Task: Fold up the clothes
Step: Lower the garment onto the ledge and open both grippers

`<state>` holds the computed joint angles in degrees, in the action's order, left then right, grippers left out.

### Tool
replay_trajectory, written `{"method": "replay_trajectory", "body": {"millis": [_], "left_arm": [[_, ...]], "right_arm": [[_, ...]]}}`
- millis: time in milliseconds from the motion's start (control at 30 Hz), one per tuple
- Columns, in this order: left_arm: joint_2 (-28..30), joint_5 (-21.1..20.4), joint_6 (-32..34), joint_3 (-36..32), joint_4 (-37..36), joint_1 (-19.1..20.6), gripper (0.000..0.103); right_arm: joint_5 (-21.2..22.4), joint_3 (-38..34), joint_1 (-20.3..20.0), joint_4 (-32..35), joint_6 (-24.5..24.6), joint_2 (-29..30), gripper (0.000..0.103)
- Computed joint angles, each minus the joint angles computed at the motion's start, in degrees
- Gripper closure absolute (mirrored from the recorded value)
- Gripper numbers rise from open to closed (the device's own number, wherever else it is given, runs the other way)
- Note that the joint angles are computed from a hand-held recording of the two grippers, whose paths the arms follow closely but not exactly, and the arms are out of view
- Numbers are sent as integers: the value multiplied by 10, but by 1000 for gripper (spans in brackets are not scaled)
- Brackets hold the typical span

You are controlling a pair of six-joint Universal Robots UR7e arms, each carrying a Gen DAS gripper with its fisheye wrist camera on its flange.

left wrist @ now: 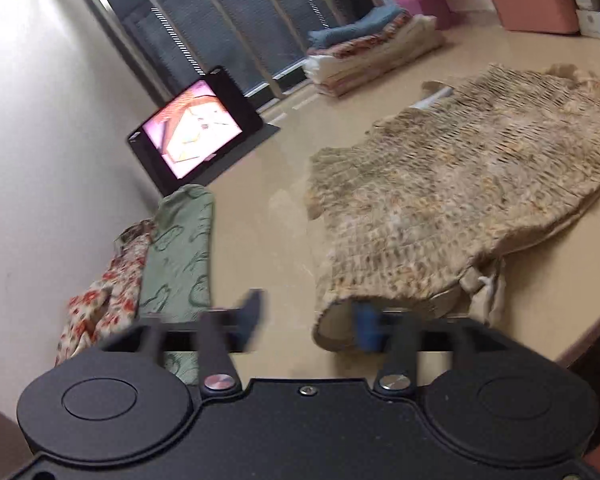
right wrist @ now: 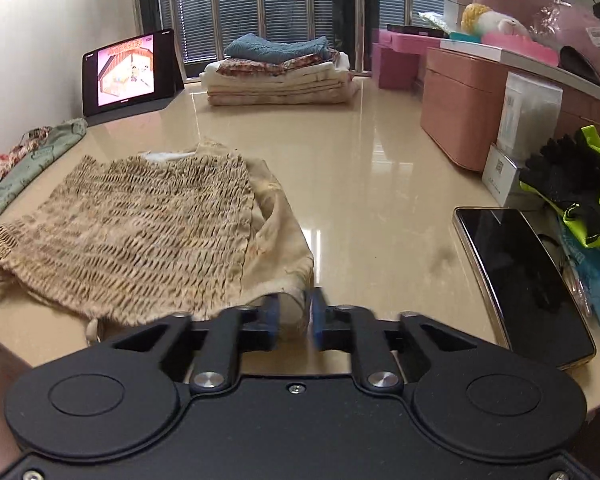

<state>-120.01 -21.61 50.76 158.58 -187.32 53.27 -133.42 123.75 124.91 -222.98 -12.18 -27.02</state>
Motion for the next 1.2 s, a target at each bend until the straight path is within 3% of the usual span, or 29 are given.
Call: {"method": "replay_trajectory", "body": {"millis": [100, 167, 267, 367, 433, 467, 500, 533, 633, 800, 900, 1000, 1100, 1200], "left_arm": [[-18, -8, -10, -4, 15, 3, 39], [-21, -18, -31, -12, 37, 14, 39], [-6, -30, -36, -18, 25, 26, 39], [0, -37, -35, -18, 19, 28, 39], [8, -39, -26, -18, 6, 29, 39], [16, -41, -18, -18, -10, 31, 39], [14, -41, -18, -17, -10, 31, 39], [11, -41, -19, -16, -8, 31, 39], [0, -45, -24, -13, -1, 32, 39], [7, -49, -19, -10, -22, 35, 39], [6, -49, -18, -7, -26, 32, 39], [-8, -62, -31, -4, -8, 31, 39], [-8, -63, -21, 2, -18, 23, 39], [-4, -56, -5, 12, -41, 6, 39]], "right_arm": [[-26, -13, 13, -12, -62, 19, 62], [-53, -30, 26, -23, -131, 39, 57], [-87, -65, 47, -67, -274, 81, 52], [-107, -110, 64, -126, -452, 126, 47], [-124, -132, 75, -112, -515, 137, 49], [-140, -139, 78, -74, -510, 134, 54], [-154, -143, 76, -26, -482, 126, 84], [-153, -139, 72, 18, -429, 111, 100], [-109, -110, 59, 55, -249, 63, 101], [46, -23, 4, -59, 49, 1, 101], [89, 17, -31, -142, 170, 3, 101], [136, 47, -65, -157, 220, -3, 101], [149, 54, -66, -154, 198, 0, 97], [109, 39, -45, -147, 147, 11, 91]]}}
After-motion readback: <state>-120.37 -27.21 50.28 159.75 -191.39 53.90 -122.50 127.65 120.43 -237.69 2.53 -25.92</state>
